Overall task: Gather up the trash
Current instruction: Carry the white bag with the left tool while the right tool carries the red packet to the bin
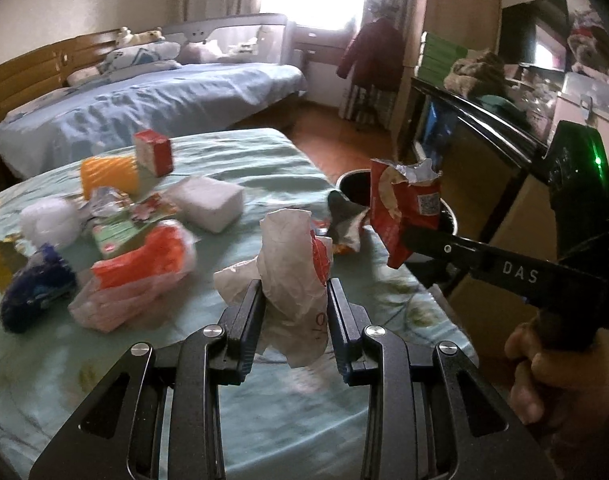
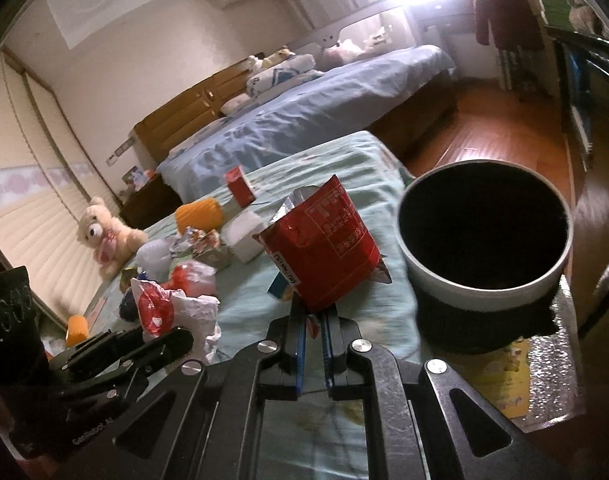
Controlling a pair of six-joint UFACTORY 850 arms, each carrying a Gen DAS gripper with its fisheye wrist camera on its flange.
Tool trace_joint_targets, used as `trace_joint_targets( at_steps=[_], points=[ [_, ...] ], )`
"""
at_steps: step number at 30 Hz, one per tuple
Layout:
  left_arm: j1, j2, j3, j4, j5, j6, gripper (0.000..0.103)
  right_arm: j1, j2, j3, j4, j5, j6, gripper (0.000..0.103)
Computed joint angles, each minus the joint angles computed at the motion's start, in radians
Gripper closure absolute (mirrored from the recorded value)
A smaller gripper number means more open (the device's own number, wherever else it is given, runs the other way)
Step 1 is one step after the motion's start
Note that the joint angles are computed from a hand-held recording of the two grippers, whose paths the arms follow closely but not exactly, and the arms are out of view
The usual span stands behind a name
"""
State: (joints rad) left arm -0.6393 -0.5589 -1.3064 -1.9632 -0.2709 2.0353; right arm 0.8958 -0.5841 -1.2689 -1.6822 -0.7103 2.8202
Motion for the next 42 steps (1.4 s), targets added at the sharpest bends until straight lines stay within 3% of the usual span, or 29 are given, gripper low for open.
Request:
trace_joint_targets(
  at_steps=[21,42],
  points=[
    [-0.087,-0.106,-0.175,0.377,-0.035,-0.346,0.073,-0.023,0.102,0.172,0.047,-0.044,0.087,0.096],
    [-0.132,-0.316,-0.5,0.874,-0.052,-0.883,0.073,-0.118,0.147,0.231,0.056,0.021,0.031,0.096]
  ],
)
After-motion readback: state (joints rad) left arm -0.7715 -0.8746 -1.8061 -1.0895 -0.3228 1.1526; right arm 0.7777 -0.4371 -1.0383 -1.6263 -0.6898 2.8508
